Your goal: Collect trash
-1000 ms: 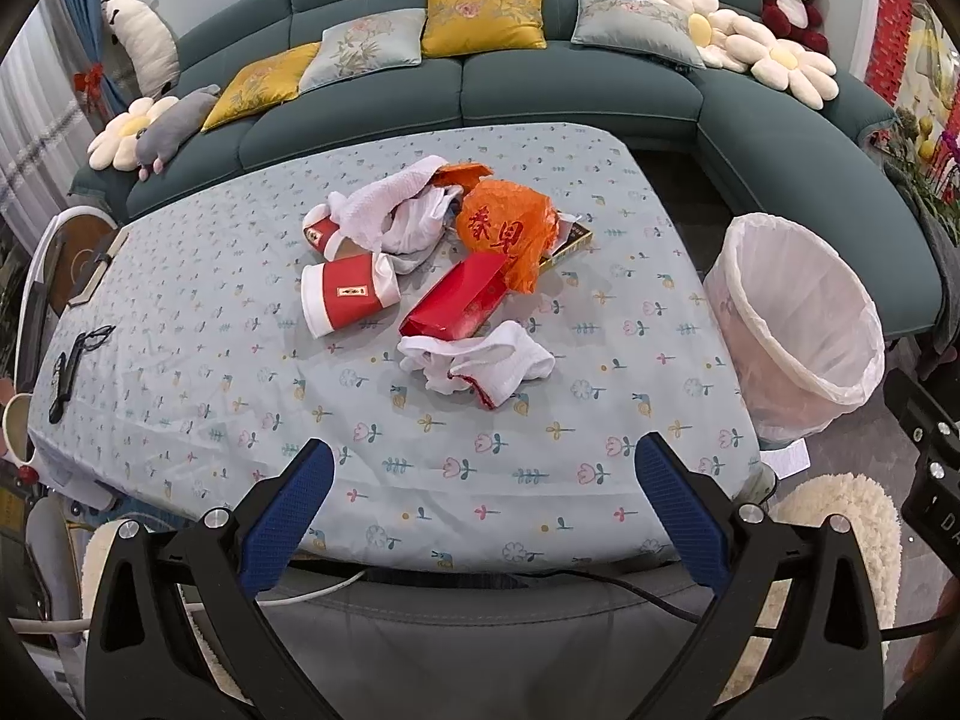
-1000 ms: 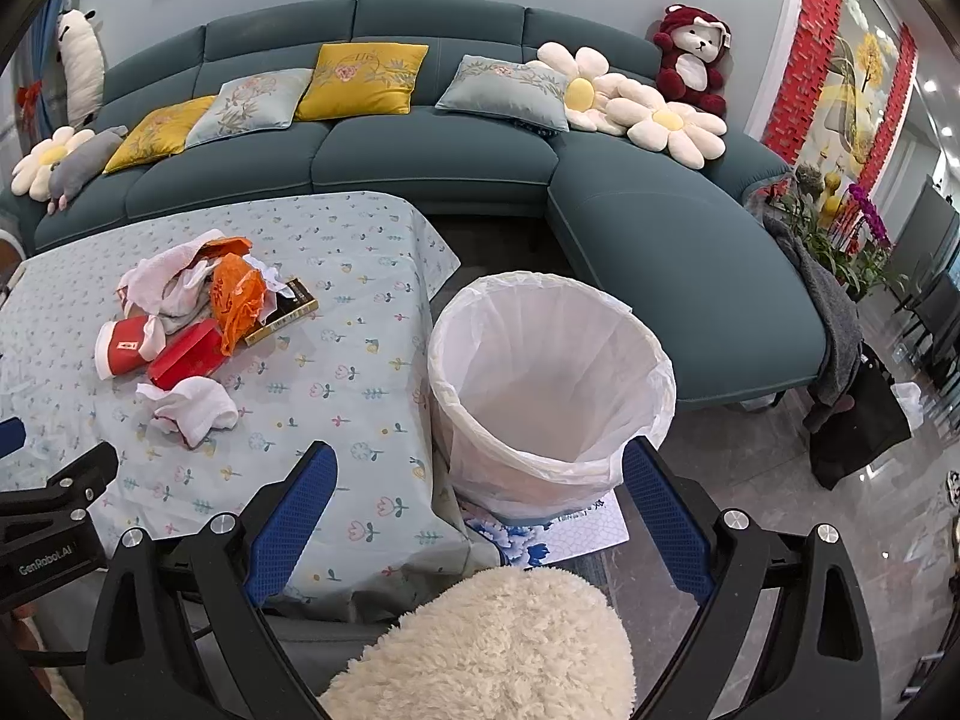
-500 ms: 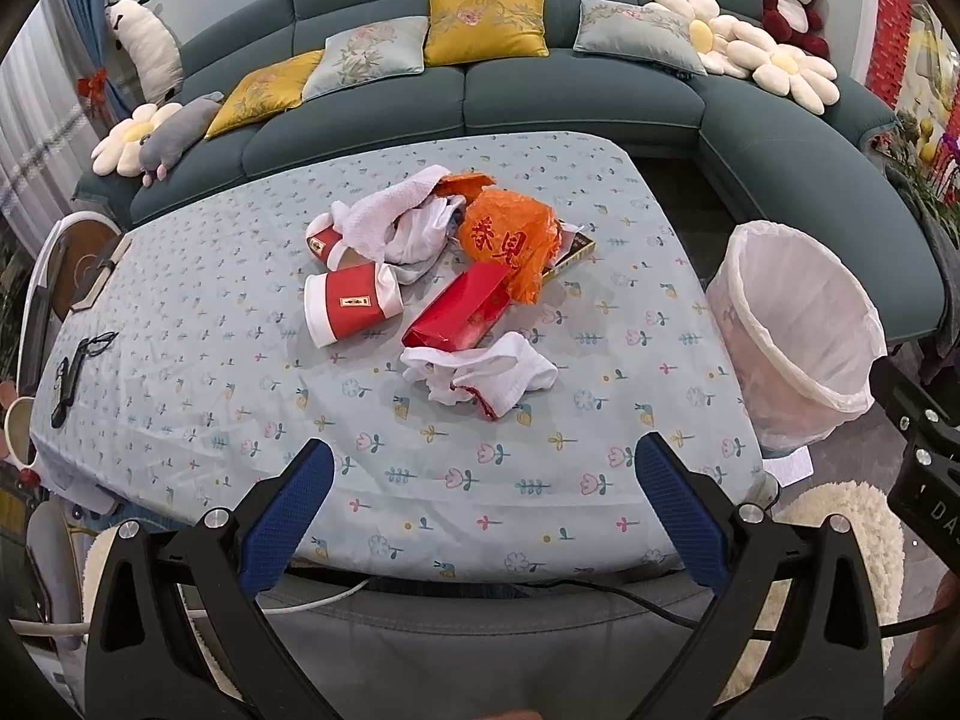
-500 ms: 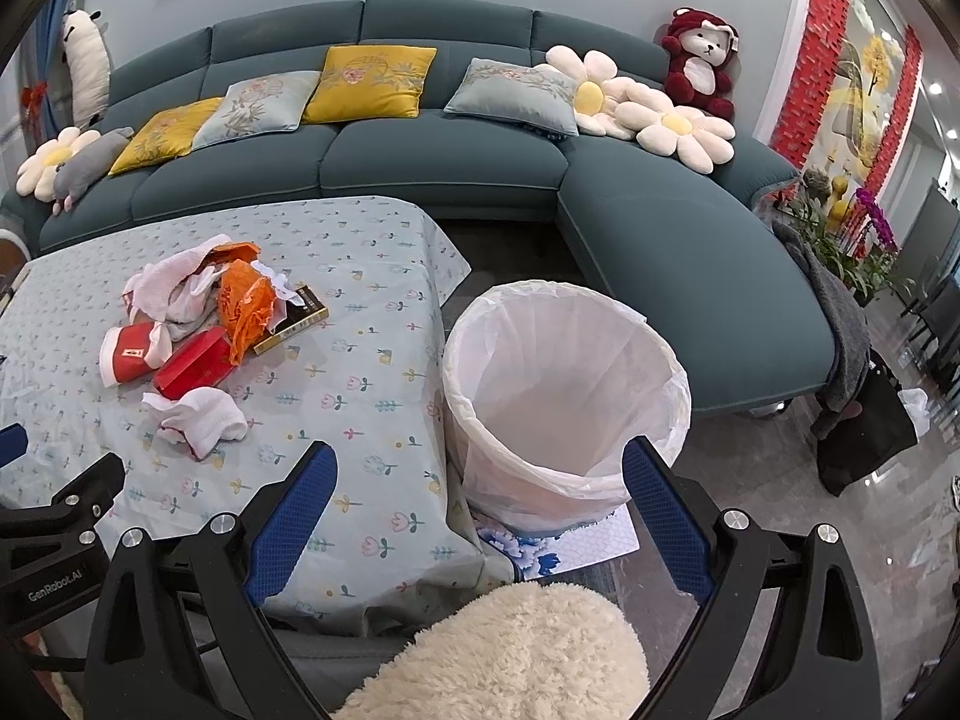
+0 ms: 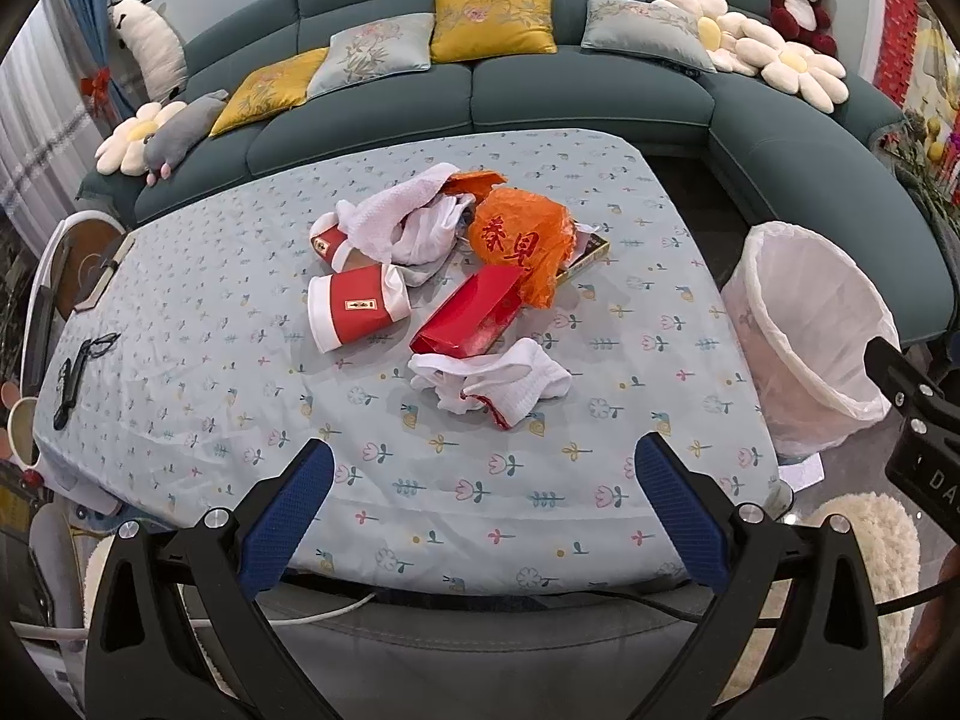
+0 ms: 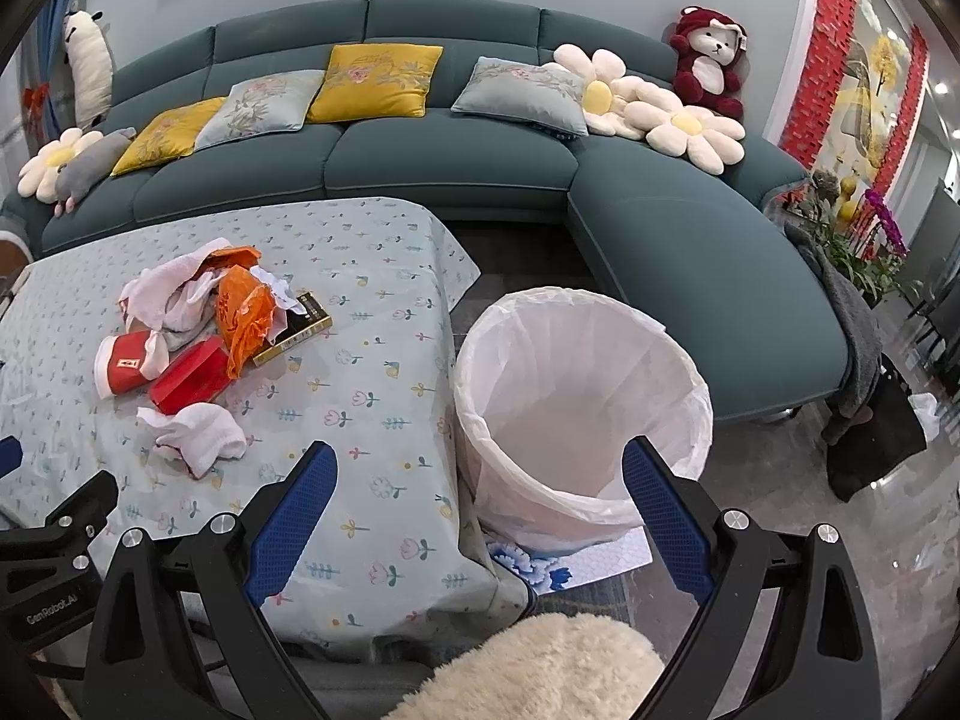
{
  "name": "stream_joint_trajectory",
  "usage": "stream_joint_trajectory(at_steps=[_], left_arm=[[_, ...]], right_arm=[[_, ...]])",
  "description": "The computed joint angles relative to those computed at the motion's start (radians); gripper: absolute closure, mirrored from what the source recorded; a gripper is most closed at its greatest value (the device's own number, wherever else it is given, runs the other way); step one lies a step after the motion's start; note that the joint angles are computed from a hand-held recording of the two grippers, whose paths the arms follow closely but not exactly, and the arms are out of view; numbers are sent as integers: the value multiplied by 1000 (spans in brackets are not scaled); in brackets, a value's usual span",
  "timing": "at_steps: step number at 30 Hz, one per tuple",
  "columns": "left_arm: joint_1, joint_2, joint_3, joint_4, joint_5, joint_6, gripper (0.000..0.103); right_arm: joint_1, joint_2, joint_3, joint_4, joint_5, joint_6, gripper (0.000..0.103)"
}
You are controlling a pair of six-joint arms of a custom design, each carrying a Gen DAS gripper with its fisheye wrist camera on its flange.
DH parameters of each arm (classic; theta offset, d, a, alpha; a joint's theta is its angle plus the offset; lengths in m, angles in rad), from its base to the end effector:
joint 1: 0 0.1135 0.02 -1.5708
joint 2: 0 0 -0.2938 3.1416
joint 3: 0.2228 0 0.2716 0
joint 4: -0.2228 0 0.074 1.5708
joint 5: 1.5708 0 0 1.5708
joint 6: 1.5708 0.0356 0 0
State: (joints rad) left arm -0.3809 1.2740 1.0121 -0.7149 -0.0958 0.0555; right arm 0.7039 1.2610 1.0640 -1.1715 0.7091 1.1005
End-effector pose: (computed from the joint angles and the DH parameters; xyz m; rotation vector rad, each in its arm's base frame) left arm 0.2489 -0.0960 0.2931 0.5136 2.4884 -0.0058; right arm 0.1844 0.1262 0.3014 0.5707 2.3747 -0.3657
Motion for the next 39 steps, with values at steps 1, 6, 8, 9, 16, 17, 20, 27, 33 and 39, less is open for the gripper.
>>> stream_joint_trajectory(at_steps=[1, 6, 8, 9, 16, 17, 20, 27, 33, 39], left_arm=[[1, 2, -3, 8, -1, -5, 8], [-3, 13, -9, 26, -8, -9, 8], [-4, 15, -11, 34, -10, -13, 8], [-6, 17, -13, 40, -11, -16, 8], [-14, 38, -13, 50, -18, -20, 8], [-15, 37, -15, 54, -20, -20, 8], [-16, 39, -15, 54, -13, -19, 8], [-17, 40, -17, 62, -12, -17, 7], [-1, 47, -9, 53, 3, -16, 7], [7, 56, -10, 56, 12, -8, 7]], right_arm=[[-4, 4, -2, 10, -2, -7, 12], [-26, 5, -18, 44, -20, -31, 12], [-31, 6, -24, 54, -25, -34, 12], [-35, 6, -28, 59, -27, -36, 12], [-57, 2, -50, 78, -46, -48, 12], [-60, 2, -52, 79, -48, -49, 12], [-66, 3, -55, 87, -51, -56, 12], [-68, 4, -57, 90, -51, -59, 12], [-72, 2, -59, 95, -55, -63, 12], [-94, 6, -62, 114, -63, -96, 12]])
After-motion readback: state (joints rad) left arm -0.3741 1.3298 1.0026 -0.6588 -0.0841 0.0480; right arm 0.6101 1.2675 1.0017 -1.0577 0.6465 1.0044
